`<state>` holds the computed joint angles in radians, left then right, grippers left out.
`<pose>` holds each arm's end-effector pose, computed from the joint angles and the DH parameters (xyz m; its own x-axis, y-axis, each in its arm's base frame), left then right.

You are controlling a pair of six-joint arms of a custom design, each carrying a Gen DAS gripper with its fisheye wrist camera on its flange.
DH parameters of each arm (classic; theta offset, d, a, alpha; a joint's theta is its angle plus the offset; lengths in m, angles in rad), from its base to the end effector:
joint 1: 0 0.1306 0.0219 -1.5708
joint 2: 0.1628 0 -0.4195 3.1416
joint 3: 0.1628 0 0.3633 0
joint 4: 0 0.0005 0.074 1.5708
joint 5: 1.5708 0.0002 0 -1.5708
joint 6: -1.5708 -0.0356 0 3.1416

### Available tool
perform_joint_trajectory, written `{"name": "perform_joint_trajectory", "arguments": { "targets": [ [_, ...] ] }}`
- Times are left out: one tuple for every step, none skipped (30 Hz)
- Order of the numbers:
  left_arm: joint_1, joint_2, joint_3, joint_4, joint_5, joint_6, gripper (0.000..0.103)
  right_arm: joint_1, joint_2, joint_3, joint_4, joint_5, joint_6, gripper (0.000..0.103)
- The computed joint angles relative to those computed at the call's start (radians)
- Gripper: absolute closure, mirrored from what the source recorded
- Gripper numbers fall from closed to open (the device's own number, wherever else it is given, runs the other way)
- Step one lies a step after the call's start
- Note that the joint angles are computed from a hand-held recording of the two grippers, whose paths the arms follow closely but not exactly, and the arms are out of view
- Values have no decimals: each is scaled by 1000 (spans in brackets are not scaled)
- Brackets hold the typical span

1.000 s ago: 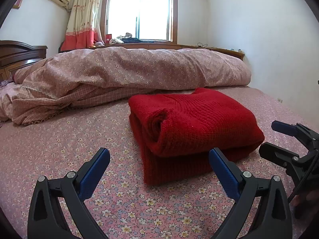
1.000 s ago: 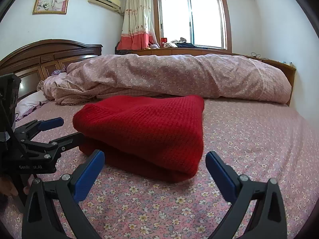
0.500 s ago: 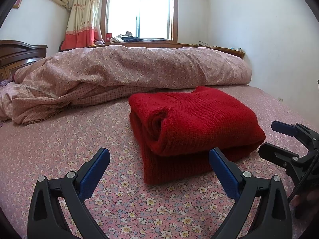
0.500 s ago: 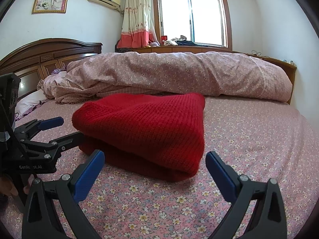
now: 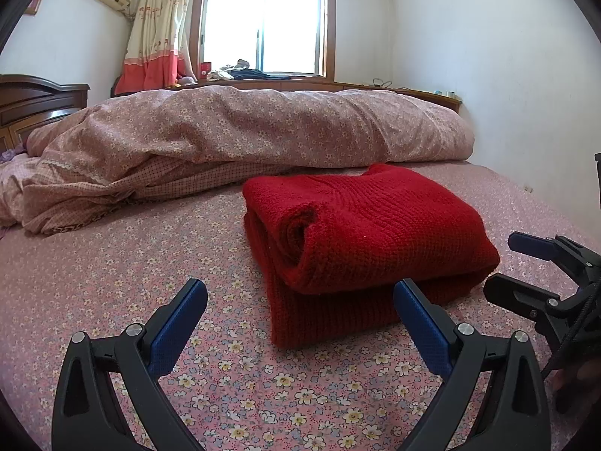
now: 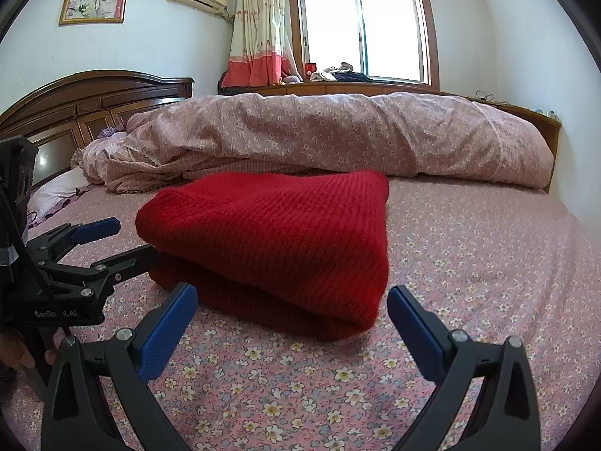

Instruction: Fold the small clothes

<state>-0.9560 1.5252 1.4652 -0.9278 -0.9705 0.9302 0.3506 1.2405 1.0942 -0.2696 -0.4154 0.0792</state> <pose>0.3035 -0.3797 0.4468 -0.4477 -0.1512 -0.8813 -0.2668 0.9633 -0.0297 0.3792 0.1534 0.4480 -0.3260 -0.1963 -0.9248 -0.6889 0.7192 0.0902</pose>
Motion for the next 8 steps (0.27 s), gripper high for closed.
{"name": "perform_joint_trajectory", "arguments": {
  "targets": [
    [0,0,1,-1,-1,1,7,0,1,0,0,0,0,0],
    [0,0,0,-1,0,1,7,-1,2,1,-2,-2,1,0],
    [0,0,0,-1,0,1,7,-3,6,6,-6,-4,3,0],
    [0,1,1,-3,-1,2,7,-3,8,7,-9,-6,3,0],
    [-1,1,1,-5,0,4,7,-4,11,11,-13,-7,4,0],
    [0,1,2,-7,0,5,7,-4,13,14,-16,-6,4,0],
    [0,1,2,-7,0,5,7,-4,13,14,-18,-6,4,0],
    [0,0,2,-7,3,5,7,-4,14,16,-20,-6,4,0]
  ]
}}
